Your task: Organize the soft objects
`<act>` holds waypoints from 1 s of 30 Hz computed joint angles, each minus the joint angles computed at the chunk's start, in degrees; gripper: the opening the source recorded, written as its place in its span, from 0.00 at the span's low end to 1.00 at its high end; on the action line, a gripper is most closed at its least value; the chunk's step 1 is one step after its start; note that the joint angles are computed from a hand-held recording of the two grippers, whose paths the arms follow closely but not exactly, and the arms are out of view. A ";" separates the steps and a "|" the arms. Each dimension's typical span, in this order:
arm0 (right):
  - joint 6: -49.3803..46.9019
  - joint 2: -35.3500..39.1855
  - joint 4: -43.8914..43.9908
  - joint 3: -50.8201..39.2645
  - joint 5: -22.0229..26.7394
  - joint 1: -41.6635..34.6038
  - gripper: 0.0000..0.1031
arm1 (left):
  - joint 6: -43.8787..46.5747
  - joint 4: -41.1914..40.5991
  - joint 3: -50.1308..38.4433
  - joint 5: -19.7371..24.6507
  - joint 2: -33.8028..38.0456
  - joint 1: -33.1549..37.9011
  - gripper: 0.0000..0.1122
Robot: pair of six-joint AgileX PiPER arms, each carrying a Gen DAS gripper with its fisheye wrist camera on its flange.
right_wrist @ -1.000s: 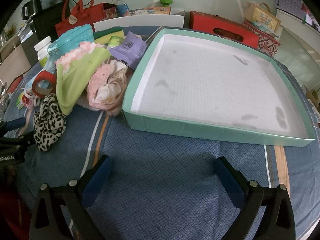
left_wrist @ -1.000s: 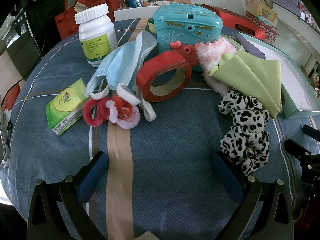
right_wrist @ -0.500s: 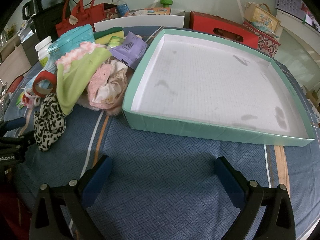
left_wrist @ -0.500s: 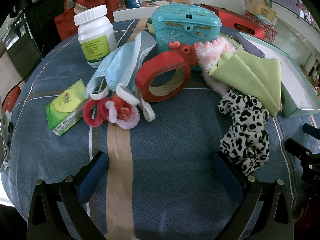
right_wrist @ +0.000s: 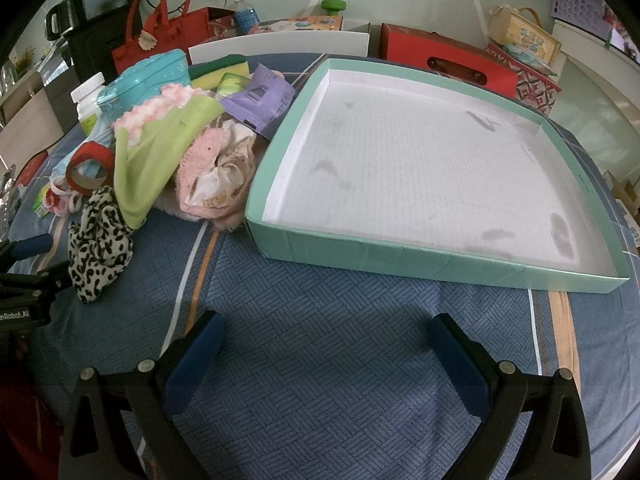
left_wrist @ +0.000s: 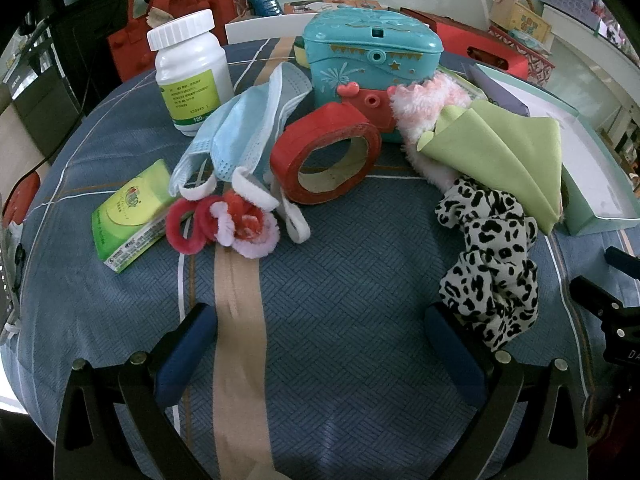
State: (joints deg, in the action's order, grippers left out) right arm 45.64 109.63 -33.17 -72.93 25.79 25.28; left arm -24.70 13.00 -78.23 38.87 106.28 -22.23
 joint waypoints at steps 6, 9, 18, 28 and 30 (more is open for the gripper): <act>-0.33 -0.28 -0.10 0.47 -0.42 -0.18 1.00 | 0.32 -0.10 0.30 -0.53 0.01 0.18 0.92; -0.45 -0.36 -0.05 0.61 -0.57 -0.24 1.00 | 0.20 0.06 0.30 -0.62 0.12 0.16 0.92; -0.27 -0.44 -0.21 0.83 -0.73 -0.24 1.00 | 0.18 0.08 0.38 -0.70 0.11 0.14 0.92; 0.12 -0.45 -0.47 0.90 -0.73 -0.14 1.00 | 0.16 0.10 0.30 -0.70 0.14 0.08 0.92; 0.11 -0.43 -0.51 0.88 -0.72 -0.15 1.00 | 0.16 0.10 0.30 -0.70 0.14 0.08 0.92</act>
State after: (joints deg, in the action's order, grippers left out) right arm 45.75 109.20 -33.67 -72.05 25.07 25.13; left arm -24.55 13.10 -77.93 38.16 106.43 -22.15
